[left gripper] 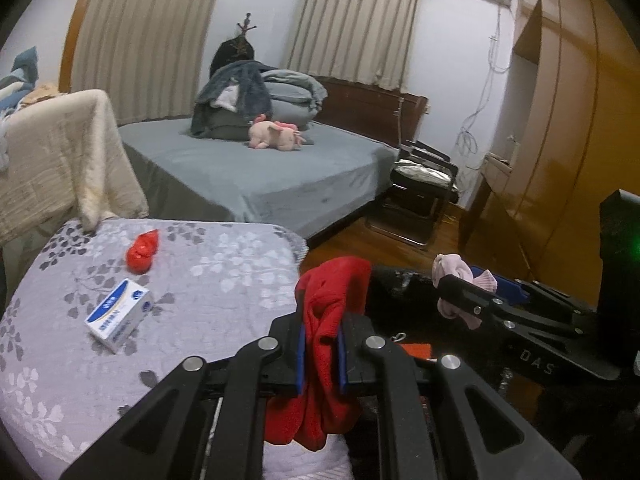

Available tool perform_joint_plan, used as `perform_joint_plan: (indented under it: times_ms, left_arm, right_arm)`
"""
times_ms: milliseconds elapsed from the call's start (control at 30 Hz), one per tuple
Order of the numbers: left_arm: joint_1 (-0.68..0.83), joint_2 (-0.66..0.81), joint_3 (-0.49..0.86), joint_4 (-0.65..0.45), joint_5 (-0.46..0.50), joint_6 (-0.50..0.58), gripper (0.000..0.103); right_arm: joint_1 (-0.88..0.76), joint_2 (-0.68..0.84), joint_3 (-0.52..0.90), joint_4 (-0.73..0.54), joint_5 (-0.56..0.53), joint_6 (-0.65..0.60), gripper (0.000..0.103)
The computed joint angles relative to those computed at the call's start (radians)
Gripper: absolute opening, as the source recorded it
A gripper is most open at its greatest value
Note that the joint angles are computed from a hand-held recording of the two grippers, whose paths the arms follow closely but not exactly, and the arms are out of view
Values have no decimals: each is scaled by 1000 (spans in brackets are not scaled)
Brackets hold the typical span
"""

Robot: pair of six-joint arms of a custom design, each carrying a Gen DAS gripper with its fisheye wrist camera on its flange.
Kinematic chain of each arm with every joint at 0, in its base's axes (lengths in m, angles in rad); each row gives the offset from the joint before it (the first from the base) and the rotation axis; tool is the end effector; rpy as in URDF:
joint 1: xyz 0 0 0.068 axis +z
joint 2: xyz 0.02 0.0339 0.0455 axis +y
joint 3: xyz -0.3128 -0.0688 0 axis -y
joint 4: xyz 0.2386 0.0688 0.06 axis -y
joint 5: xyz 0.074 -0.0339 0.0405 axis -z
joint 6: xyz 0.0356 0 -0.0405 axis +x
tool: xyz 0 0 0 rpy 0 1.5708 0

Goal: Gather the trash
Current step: 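Lift the red glove and pink sock and move both grippers toward the bin, then open both grippers over the black bin to drop glove and sock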

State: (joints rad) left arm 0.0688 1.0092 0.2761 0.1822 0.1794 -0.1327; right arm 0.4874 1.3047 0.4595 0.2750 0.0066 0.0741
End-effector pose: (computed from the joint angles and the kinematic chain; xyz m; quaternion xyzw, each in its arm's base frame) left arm 0.1638 0.0049 0.2061 -0.0439 0.8693 -0.0937 0.4834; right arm 0.2062 0.1090 0.2174 -0.1785 0.8591 0.1301 0.4617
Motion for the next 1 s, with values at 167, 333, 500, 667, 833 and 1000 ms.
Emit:
perform_joint_plan:
  times_ms: [167, 333, 500, 667, 833, 1000]
  left_arm:
    - [-128, 36, 18, 28, -74, -34, 11]
    - [-242, 77, 41, 54, -142, -58, 11]
    - [-339, 140, 66, 95, -190, -77, 11]
    - [-406, 213, 91, 141, -211, -87, 11]
    - [-462, 299, 120, 200, -227, -96, 11]
    - [-491, 383, 145, 259, -226, -97, 11]
  right_arm:
    - [-88, -42, -21, -12, -33, -27, 41]
    - [-183, -77, -35, -27, -77, -63, 41]
    - [-278, -95, -51, -30, -123, -99, 41]
    - [-370, -89, -60, -23, -166, -132, 41]
    - [-427, -72, -66, -8, -189, -150, 41]
    - [-467, -32, -71, 23, -207, -166, 41]
